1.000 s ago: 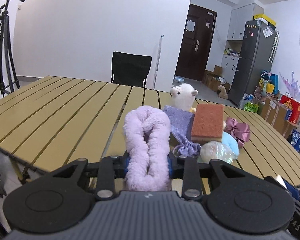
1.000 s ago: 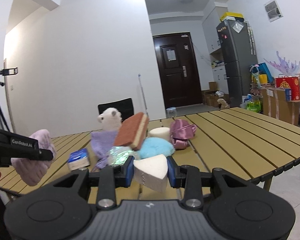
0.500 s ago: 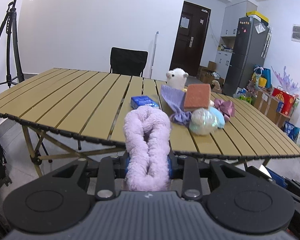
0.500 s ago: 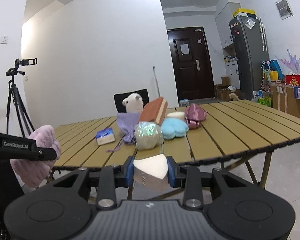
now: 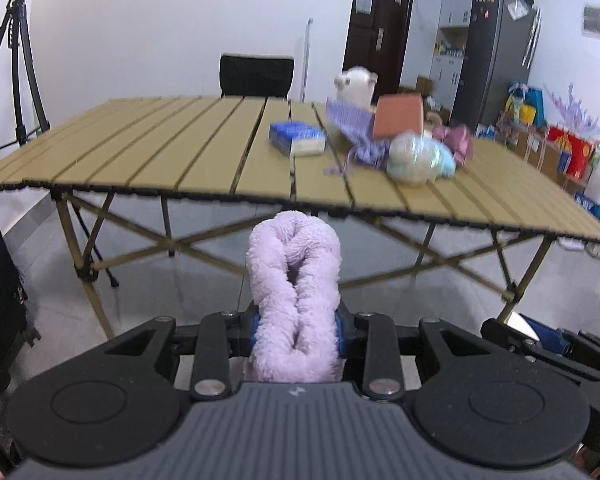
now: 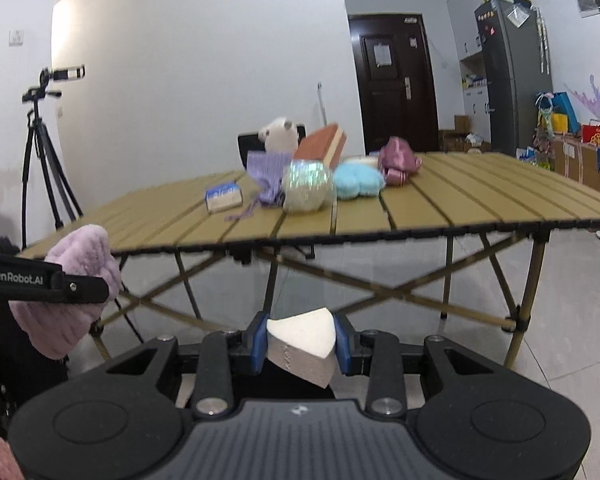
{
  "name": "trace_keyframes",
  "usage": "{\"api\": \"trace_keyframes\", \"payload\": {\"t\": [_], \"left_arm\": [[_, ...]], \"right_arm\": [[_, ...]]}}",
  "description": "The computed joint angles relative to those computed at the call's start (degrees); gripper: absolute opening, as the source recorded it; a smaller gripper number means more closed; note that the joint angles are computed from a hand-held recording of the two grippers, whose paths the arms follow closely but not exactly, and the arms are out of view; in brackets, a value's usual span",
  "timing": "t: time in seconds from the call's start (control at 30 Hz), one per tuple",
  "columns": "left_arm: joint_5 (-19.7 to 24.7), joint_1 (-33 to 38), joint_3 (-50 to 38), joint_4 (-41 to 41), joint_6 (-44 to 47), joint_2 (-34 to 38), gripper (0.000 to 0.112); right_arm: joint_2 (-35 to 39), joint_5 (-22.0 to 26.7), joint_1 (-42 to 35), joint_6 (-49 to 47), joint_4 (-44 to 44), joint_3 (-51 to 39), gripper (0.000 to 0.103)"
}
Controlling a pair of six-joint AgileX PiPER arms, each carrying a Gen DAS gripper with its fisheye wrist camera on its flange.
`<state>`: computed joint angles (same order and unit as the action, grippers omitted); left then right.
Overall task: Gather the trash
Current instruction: 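Carry the headband and sponge down over the black trash bin with both tools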
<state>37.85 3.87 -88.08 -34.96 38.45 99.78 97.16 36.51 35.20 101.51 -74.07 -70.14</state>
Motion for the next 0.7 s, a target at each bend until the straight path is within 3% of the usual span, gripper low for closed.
{"api": "trace_keyframes", "payload": {"t": [0.3,0.7], "left_arm": [[1.3,0.3,1.3,5.9,-2.0,3.6,0.032],[7.1,0.0,-5.8,16.5,-11.4,12.8,0.032]], "right_arm": [[3.0,-1.9,-0.9,-8.8,11.6,0.2,0.033],[8.6,-3.0,-3.6,-20.8,25.7,-2.9,0.033]]}}
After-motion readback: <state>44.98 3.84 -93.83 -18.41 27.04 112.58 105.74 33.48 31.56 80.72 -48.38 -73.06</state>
